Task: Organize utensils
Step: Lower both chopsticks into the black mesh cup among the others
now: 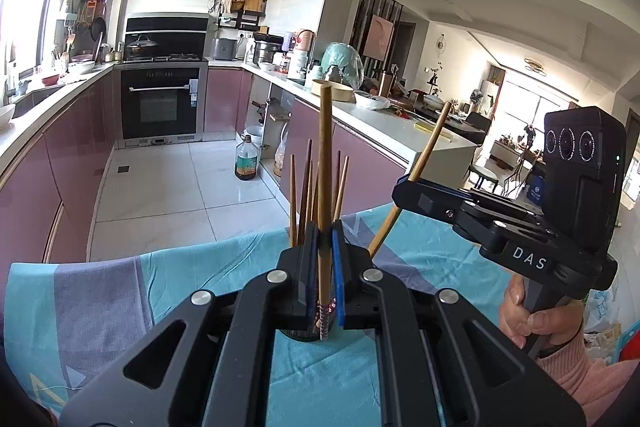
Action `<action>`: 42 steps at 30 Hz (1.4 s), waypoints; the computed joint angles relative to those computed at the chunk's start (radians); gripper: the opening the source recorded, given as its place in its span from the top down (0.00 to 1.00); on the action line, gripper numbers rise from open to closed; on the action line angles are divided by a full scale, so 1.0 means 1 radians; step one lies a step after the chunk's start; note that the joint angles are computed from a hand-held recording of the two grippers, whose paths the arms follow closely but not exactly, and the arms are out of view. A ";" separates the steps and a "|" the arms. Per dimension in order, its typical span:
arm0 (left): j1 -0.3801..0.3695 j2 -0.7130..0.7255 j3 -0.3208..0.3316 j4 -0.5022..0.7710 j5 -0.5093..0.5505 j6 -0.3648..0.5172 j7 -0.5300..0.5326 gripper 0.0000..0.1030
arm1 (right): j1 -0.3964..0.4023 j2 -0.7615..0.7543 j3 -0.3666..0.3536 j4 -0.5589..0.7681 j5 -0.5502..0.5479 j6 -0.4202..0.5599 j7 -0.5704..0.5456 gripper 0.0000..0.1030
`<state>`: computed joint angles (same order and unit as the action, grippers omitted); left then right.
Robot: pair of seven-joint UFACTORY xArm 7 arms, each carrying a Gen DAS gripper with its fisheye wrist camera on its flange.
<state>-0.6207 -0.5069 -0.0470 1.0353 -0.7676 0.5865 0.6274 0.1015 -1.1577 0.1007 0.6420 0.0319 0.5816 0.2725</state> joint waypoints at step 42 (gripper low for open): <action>0.012 0.052 -0.013 0.107 0.029 0.004 -0.015 0.93 | -0.011 0.048 -0.017 0.041 -0.002 -0.036 -0.024 0.95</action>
